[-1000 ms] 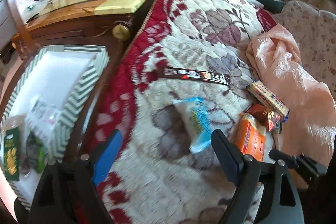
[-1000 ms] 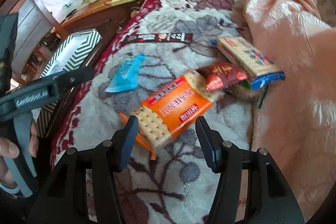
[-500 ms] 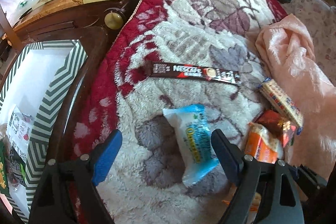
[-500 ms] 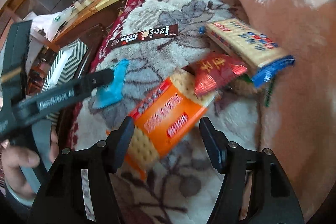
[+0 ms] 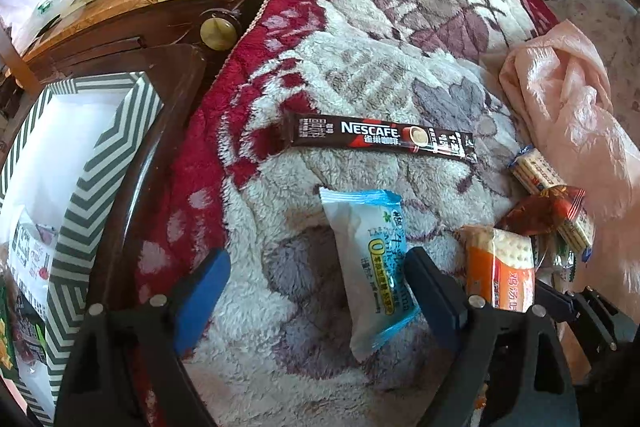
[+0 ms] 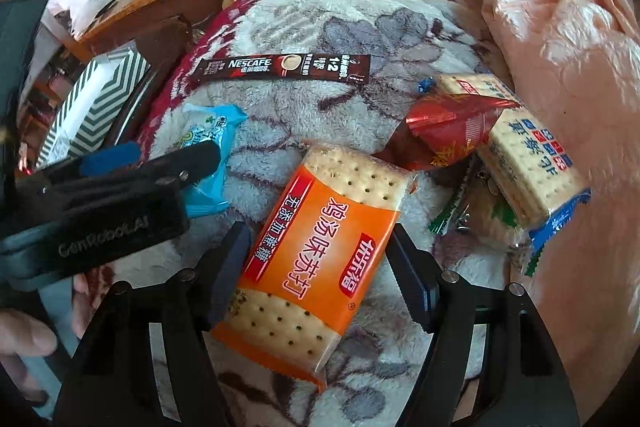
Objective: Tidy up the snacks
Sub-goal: 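Grasp the blue-and-white packet with the left tool while the right tool grasps the orange cracker pack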
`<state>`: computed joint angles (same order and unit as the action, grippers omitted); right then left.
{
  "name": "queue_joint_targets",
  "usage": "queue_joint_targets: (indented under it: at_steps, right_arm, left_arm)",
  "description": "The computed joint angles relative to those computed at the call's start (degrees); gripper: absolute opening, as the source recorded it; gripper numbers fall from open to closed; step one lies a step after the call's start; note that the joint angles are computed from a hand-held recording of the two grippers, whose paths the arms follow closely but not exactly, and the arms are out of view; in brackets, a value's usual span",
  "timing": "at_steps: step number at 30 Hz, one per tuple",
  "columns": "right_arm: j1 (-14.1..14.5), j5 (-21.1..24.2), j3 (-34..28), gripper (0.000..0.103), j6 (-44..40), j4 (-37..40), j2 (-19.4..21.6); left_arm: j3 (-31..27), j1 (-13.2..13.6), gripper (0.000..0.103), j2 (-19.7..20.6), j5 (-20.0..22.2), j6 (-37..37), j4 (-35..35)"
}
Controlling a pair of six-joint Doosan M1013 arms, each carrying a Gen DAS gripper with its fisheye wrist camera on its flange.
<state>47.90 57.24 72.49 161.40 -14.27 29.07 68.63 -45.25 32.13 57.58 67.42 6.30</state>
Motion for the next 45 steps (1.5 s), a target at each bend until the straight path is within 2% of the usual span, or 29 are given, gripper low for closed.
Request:
queue_joint_targets:
  at_steps: [5,7,9,11,13,28,34,38,43,45]
  right_arm:
    - [0.12,-3.48,3.02,0.067,-0.55,-0.77,-1.61]
    - [0.27,-3.95,3.54,0.065,-1.04,-1.10,-1.89]
    - [0.47,-4.27,3.87,0.063,-1.17,-1.51,-2.15]
    - [0.78,-4.15,4.04,0.060,-1.66,-1.76,-2.36]
    - [1.10,-4.10,4.12,0.059,-1.54,-2.35,-2.51]
    - [3.36,-4.59,2.13,0.055,-0.85,-4.92,-2.75]
    - [3.93,-4.08,-0.74,0.051,-2.74,-5.13,-1.58]
    - [4.11,-1.22,-3.01,0.051,-5.50,-3.68,-0.09]
    - [3.88,0.03,-2.86,0.052,-7.89,0.53,0.36]
    - [3.85,2.41,-3.76,0.052,-9.03,1.48,1.11]
  left_arm:
    - [-1.33,0.08,0.088,1.13,1.20,0.76,-0.99]
    - [-1.15,0.28,0.073,1.47,1.16,2.53,-3.03]
    - [0.58,0.28,0.067,0.60,-1.50,2.68,-2.69]
    - [1.34,0.52,0.044,-0.10,-2.18,2.74,-2.70]
    - [2.27,1.26,0.029,-0.98,-3.06,2.54,-4.27]
    - [10.80,2.11,0.028,-8.62,-10.52,6.50,-7.34]
    - [13.31,1.70,0.028,-10.79,-11.39,3.53,-2.47]
    - [14.29,1.90,0.028,-11.26,-10.89,2.86,-2.09]
    - [15.07,1.96,0.028,-11.52,-10.77,2.41,-1.96]
    - [15.23,1.94,0.028,-11.55,-10.78,2.61,-2.11]
